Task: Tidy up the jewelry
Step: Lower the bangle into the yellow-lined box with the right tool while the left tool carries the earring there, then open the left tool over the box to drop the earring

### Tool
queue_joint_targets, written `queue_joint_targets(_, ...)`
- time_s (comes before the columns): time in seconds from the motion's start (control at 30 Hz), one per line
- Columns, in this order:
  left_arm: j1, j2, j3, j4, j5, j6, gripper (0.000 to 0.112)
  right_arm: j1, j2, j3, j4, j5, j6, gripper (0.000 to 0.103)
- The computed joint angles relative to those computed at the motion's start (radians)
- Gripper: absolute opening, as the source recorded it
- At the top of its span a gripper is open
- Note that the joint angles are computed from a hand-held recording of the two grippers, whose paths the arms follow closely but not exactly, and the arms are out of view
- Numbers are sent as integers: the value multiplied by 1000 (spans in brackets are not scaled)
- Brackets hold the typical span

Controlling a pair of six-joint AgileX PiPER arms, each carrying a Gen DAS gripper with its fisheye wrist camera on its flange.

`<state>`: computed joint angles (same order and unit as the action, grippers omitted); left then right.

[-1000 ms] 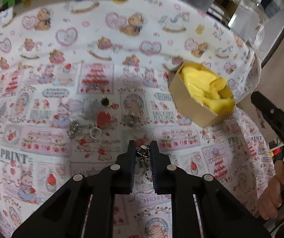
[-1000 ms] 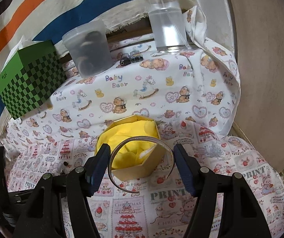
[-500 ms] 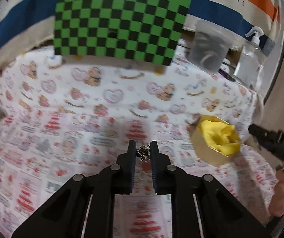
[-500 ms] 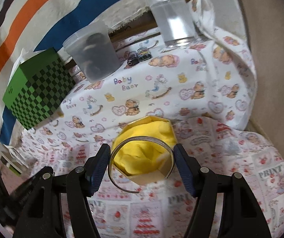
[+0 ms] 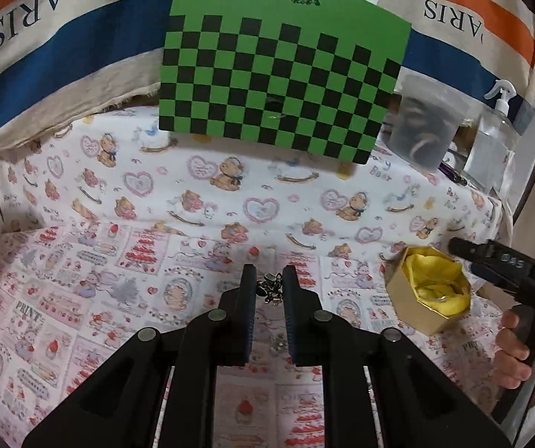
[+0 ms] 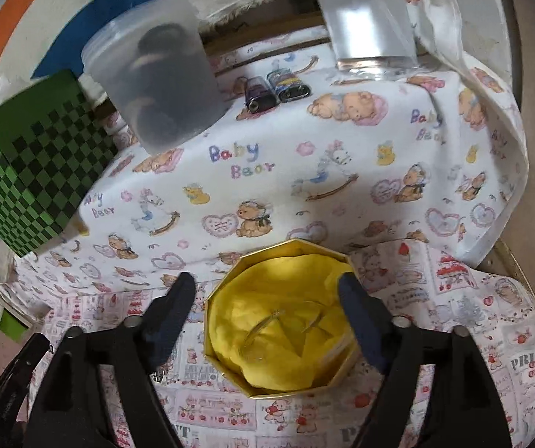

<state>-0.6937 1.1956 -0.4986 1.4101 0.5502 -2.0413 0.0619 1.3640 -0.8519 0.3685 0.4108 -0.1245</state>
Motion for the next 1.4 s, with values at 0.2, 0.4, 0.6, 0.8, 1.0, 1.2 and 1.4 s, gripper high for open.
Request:
queue_joint_targets(0.2, -73, 16, -34, -19, 54, 30, 13, -86, -167, 86, 60, 10, -146, 86)
queue_joint_targets(0.4, -127, 125, -172, -67, 0, 127, 13, -263, -193, 115, 272, 64, -388, 89)
queue_joint_targets(0.6, -90, 304, -361, -204, -146, 269, 13, -320, -72, 89, 267, 86, -406, 89)
queue_joint_targets(0.8, -44, 475, -556, -379, -254, 475, 13, -364, -67, 101, 307, 70, -430, 89)
queue_joint_targets(1.0, -89, 571, -672, -357, -185, 495, 13, -396, -38, 85, 318, 86, -428, 89)
queue_joint_targets(1.2, -130, 571, -667, -236, -93, 385, 32, -409, -56, 88, 327, 71, -430, 89)
queue_joint_targets(1.4, -183, 416, -527, -100, -6, 270, 43, -413, -79, 88, 340, 90, -443, 89)
